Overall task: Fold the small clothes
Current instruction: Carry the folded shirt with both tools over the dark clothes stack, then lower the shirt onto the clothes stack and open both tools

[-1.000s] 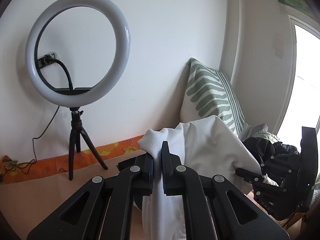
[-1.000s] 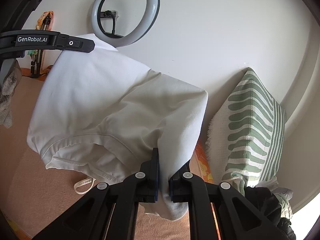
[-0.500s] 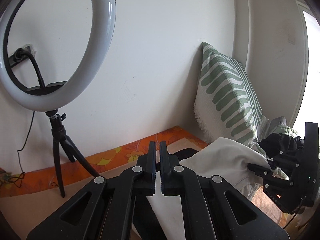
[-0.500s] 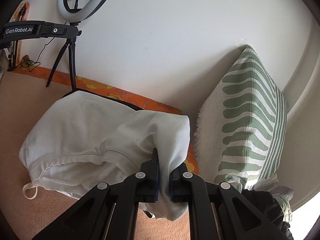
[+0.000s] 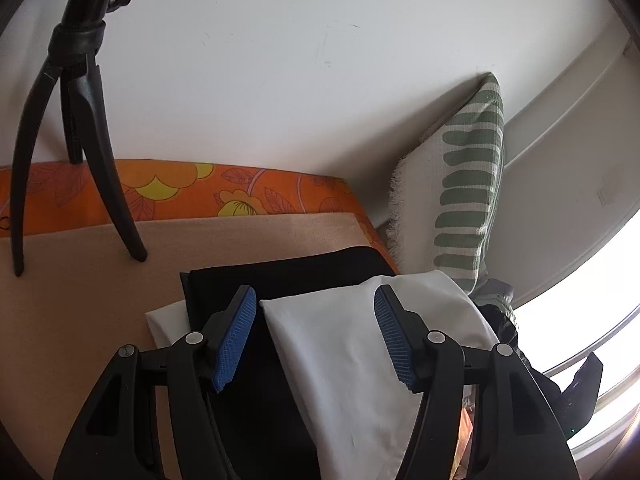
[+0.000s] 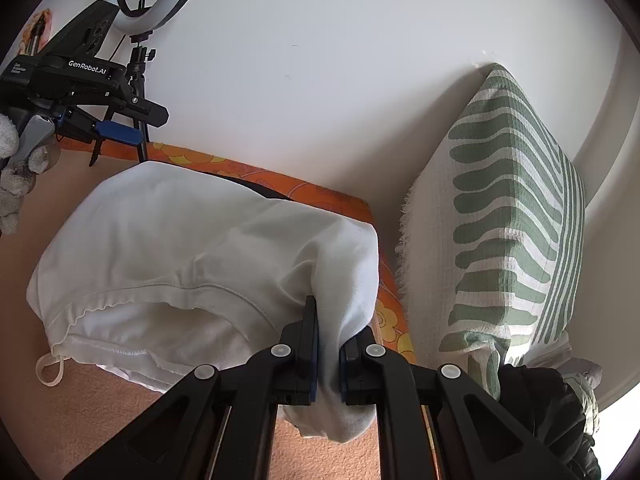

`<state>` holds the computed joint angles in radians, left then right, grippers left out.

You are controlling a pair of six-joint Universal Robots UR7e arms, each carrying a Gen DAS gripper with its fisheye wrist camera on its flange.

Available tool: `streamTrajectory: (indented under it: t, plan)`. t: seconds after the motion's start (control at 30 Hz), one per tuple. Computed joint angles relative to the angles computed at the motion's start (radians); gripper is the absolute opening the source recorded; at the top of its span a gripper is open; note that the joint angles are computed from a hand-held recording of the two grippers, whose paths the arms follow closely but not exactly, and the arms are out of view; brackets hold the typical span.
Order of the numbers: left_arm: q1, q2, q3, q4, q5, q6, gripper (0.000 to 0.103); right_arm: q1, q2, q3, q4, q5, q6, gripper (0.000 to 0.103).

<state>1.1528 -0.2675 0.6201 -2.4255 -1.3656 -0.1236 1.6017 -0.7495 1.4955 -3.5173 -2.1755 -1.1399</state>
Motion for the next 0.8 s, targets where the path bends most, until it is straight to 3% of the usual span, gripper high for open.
streamTrajectory:
  t: [0.2,0.33,0.4,0.43,0.47,0.57,0.8]
  plan:
    - [0.022,0.034,-0.052,0.055,-0.079,-0.054,0.06,-0.004,0.005,-0.003,-0.008,0.001,-0.014,0.005]
    - [0.027,0.059,-0.077,0.067,-0.091,-0.07,0.056,-0.004,0.008,-0.004,-0.006,-0.001,-0.011,0.005]
    - [0.024,0.061,-0.067,0.039,-0.072,-0.064,0.032,-0.004,0.007,-0.004,-0.005,-0.006,-0.012,0.005]
    - [0.024,0.058,-0.057,0.018,-0.069,-0.06,0.01,-0.004,0.005,-0.003,-0.001,-0.008,-0.008,0.005]
    - [0.023,0.054,-0.045,-0.003,-0.07,-0.05,0.008,-0.004,0.002,-0.001,0.005,-0.009,-0.003,0.005]
    - [0.007,0.037,-0.002,-0.059,-0.038,0.009,0.006,-0.002,-0.008,0.011,0.01,-0.013,0.003,0.005]
    - [-0.022,-0.053,0.131,-0.178,-0.07,0.07,0.006,0.021,-0.05,0.058,0.007,-0.01,-0.001,0.005]
